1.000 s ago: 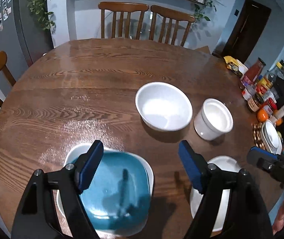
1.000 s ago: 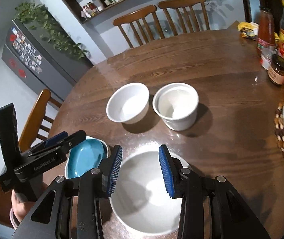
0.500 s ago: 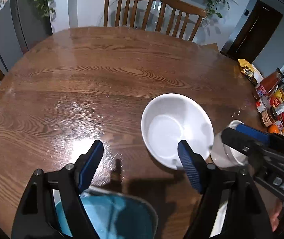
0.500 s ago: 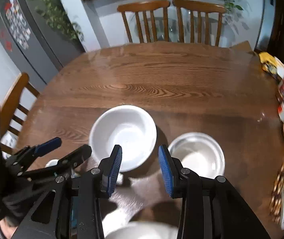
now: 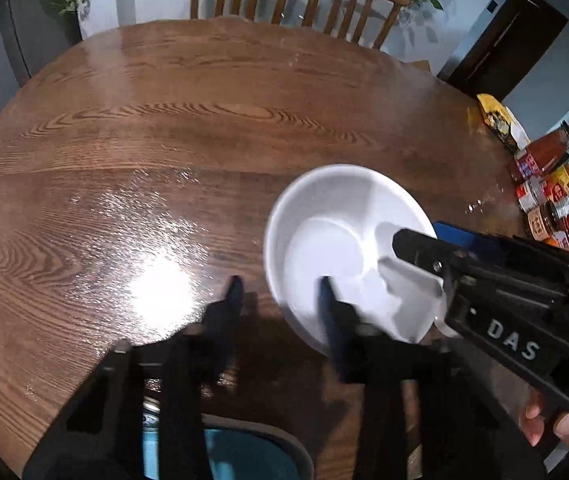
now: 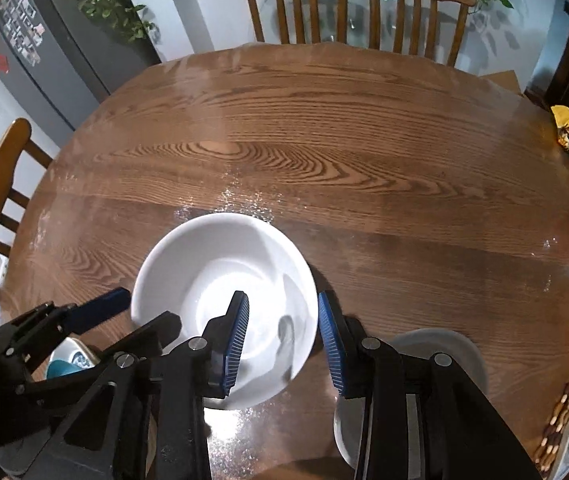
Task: Organize plates and bowls
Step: 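Grip the rim of the medium white bowl with both tools and lift, then lower the medium white bowl into the large white bowl with both tools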
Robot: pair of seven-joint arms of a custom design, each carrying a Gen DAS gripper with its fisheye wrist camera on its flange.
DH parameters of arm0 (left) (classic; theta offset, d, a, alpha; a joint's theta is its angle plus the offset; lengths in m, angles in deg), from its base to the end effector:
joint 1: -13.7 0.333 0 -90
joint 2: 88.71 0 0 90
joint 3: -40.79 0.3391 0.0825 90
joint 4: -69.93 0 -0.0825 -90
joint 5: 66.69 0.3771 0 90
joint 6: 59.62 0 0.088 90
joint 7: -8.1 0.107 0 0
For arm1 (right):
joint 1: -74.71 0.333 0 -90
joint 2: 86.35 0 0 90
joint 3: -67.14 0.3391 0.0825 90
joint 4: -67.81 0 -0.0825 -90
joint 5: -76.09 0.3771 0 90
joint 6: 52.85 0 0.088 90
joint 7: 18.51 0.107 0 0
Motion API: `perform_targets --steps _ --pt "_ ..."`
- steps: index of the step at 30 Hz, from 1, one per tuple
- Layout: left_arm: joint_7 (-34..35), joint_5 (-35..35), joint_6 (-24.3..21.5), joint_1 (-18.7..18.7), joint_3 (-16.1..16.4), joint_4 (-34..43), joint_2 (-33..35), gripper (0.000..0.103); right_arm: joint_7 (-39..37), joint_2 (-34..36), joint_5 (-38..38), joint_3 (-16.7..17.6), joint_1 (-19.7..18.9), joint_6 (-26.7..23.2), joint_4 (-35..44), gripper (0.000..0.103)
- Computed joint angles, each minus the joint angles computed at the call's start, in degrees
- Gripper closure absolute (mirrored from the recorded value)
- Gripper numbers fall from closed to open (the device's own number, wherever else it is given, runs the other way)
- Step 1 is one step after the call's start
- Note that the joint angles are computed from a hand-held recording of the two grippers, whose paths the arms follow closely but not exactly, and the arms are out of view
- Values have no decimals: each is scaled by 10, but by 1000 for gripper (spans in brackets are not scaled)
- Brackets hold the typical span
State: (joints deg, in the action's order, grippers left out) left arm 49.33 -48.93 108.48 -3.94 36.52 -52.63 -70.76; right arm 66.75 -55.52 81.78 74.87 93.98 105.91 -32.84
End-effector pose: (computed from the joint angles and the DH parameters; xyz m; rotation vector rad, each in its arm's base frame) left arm 0.5611 -0.2443 0.3365 -2.2163 1.8302 -0.6658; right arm 0.6397 0.3054 0.3415 -2.2493 1.4361 -0.2264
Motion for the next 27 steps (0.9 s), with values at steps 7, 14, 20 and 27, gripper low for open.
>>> perform_targets --steps 7,14,20,27 --pt "-66 66 5 -32 38 -17 -19 85 20 -3 -12 -7 10 16 -12 95" --pt "-202 243 -15 -69 58 -58 -100 85 -15 -87 31 34 -23 82 -114 95" --pt "-237 284 -9 -49 8 -100 -151 83 -89 -190 117 78 -61 144 -238 95" --pt "-245 294 1 -27 -66 -114 -163 78 -223 -266 282 92 -72 177 -335 95"
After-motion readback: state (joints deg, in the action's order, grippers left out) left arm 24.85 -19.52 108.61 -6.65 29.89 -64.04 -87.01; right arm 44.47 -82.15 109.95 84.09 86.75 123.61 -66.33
